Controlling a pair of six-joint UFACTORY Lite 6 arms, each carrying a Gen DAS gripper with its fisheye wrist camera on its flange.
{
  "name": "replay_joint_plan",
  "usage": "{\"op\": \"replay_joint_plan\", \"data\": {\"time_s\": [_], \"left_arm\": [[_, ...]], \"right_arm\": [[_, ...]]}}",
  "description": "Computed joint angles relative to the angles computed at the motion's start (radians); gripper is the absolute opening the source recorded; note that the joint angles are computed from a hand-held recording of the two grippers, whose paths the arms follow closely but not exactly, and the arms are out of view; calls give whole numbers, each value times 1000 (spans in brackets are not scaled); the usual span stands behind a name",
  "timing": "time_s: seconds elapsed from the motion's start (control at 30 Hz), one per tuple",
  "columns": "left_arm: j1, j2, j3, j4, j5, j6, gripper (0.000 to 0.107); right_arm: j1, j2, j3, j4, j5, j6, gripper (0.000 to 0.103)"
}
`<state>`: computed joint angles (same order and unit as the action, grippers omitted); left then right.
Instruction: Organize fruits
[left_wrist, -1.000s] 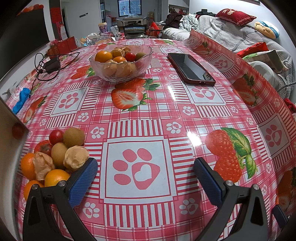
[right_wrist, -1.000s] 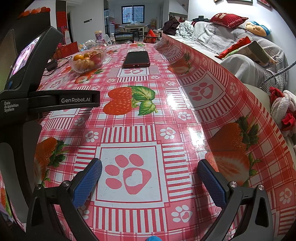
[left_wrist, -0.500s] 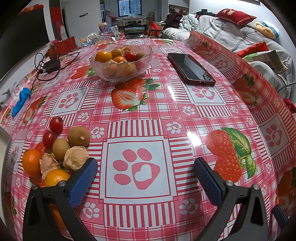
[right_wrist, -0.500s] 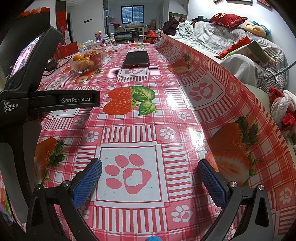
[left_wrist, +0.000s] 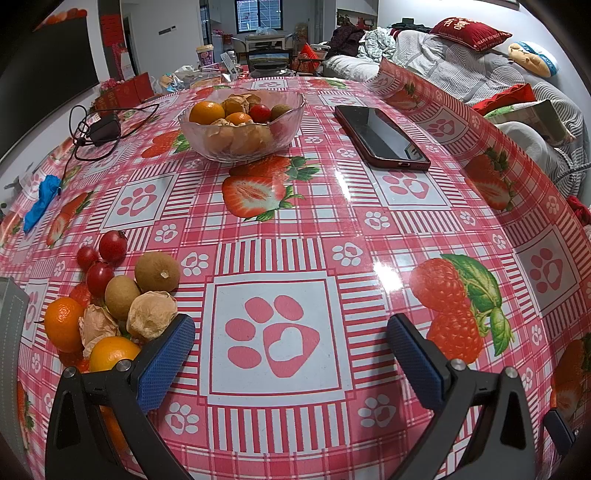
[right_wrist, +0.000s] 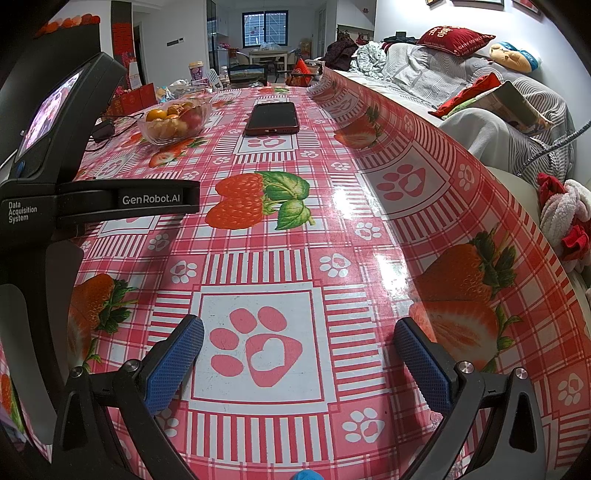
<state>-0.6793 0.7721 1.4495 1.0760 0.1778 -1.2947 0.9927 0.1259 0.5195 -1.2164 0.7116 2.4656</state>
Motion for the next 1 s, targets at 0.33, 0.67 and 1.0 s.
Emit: {"op": "replay_joint_plan", "data": {"time_s": [0.33,0.67,1.0], "left_arm": [[-1,-1,-1,2,1,-3,103],[-1,-1,-1,3,0,-3,103],[2,1,0,-1,-3,4,103]], "right_arm": [[1,2,0,-2,1,3,103],[3,2,-2,-4,1,8,103],[-9,-3,1,-6,0,-4,103]]}}
